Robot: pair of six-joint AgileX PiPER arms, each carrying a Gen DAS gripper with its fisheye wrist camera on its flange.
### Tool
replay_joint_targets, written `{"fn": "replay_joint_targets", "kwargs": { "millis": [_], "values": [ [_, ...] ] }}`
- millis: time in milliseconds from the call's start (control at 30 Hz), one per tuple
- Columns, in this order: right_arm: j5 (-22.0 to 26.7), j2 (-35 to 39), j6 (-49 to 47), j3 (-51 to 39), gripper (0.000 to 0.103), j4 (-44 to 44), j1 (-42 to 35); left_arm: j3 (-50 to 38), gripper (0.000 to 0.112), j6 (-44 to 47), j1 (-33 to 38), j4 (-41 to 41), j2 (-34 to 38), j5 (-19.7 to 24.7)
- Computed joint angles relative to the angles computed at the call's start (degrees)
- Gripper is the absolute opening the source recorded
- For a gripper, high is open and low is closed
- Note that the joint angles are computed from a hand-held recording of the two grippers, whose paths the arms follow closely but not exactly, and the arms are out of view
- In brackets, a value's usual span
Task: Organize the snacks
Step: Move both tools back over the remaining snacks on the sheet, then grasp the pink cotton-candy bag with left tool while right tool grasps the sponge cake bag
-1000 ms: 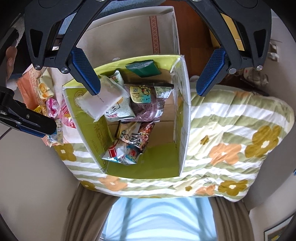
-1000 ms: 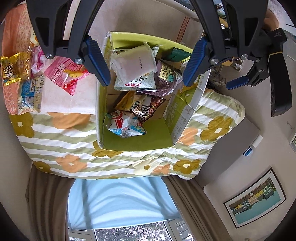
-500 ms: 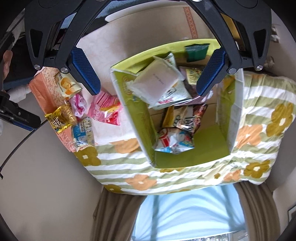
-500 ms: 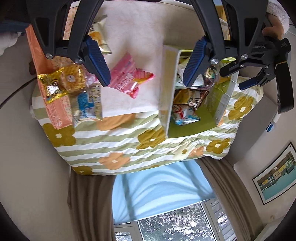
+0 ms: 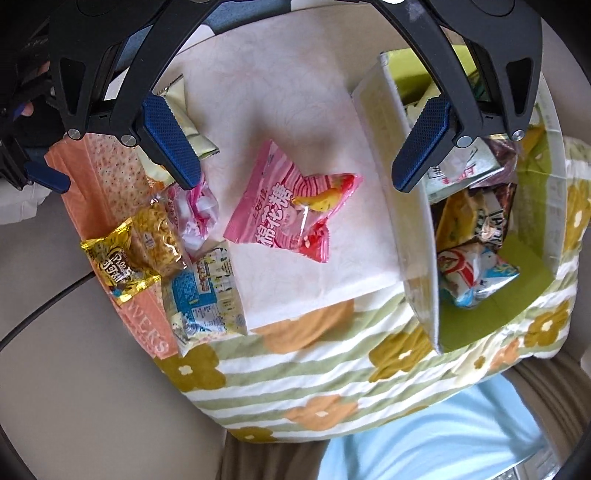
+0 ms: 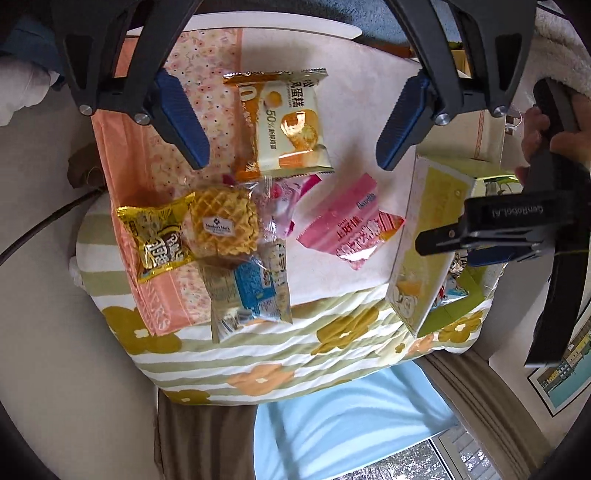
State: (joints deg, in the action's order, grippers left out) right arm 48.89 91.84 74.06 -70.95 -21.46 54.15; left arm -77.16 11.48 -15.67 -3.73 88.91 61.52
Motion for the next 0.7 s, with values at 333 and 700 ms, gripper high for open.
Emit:
{"fn": "replay_joint_targets", "kwargs": {
  "millis": [333, 700],
  "values": [
    [-11.26, 3.50, -11.13, 8.24, 0.095, 10.65, -3.99, -5.85, 0.103, -4.79, -6.90, 8.29, 14.71, 2.78],
    [-8.47, 10.58, -13.28, 3.26, 0.095, 15.82, -4.60, -14.42, 0.100, -0.79, -8.43, 10.83, 27.15, 7.16]
  ]
}}
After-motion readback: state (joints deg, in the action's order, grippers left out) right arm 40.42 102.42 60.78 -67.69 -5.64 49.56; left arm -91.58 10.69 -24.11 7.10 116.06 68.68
